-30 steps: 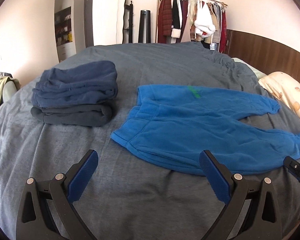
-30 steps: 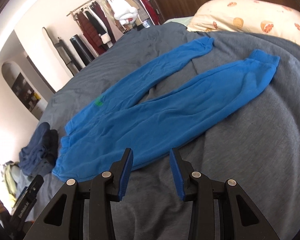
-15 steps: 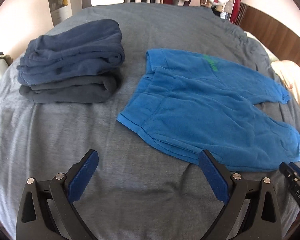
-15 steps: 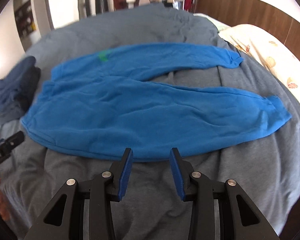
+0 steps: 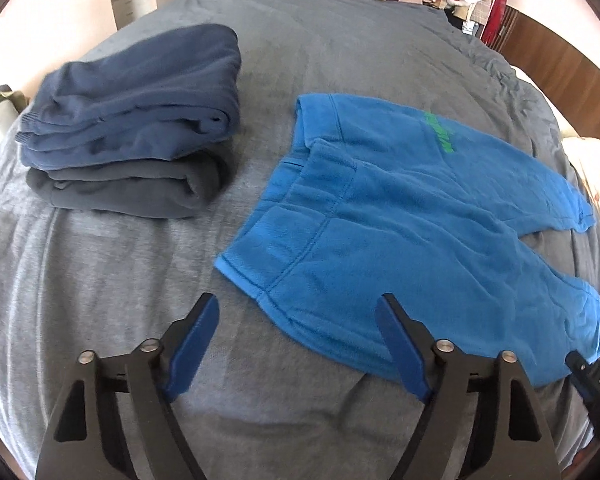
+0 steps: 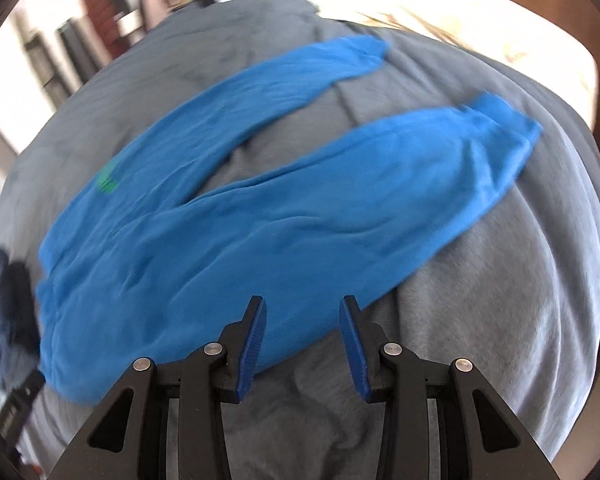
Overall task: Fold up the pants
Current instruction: 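Lower the left tool to the waistband edge of the blue sweatpants, then grasp the waistband with the left tool while the right tool grasps the waistband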
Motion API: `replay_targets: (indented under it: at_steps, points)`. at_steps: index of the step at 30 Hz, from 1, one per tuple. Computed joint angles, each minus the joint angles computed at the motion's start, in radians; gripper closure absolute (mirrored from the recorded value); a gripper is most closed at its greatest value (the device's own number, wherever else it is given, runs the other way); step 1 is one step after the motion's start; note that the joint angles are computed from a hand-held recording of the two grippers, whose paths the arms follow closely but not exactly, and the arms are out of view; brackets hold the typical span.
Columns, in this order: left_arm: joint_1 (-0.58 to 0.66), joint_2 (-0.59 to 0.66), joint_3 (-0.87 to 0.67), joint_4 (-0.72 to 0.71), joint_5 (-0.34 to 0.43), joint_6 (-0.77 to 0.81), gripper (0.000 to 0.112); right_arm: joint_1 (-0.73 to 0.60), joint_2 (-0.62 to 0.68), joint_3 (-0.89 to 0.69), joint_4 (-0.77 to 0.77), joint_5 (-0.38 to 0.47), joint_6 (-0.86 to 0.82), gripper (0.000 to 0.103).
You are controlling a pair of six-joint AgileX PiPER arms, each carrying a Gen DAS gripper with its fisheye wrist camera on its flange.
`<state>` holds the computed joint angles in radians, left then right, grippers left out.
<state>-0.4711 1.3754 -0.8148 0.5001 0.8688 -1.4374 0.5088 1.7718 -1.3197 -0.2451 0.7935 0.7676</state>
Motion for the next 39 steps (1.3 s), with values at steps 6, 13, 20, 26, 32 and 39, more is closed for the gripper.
replay_targets:
  at_steps: [6, 13, 20, 26, 32, 39]
  points:
    - [0.010, 0.081, -0.014, 0.016, 0.018, -0.061, 0.038, -0.003, 0.033, 0.014, -0.036, 0.009, 0.142, 0.065]
    - [0.049, 0.134, -0.013, -0.031, -0.057, -0.009, 0.050, -0.013, 0.081, 0.000, -0.042, 0.004, 0.182, 0.065]
    - [0.070, 0.134, -0.016, -0.051, -0.052, 0.031, 0.066, -0.016, 0.097, -0.018, -0.034, 0.005, 0.160, 0.080]
    - [0.088, 0.066, -0.034, -0.107, -0.017, 0.109, 0.077, -0.002, 0.101, -0.096, -0.047, 0.076, 0.104, 0.090]
    - [0.110, -0.008, -0.115, -0.148, 0.060, 0.175, 0.079, 0.014, 0.073, -0.215, -0.072, 0.159, 0.054, 0.091]
    - [0.207, 0.030, -0.277, -0.216, 0.117, 0.296, 0.079, -0.004, 0.172, -0.496, -0.076, 0.263, -0.016, 0.091]
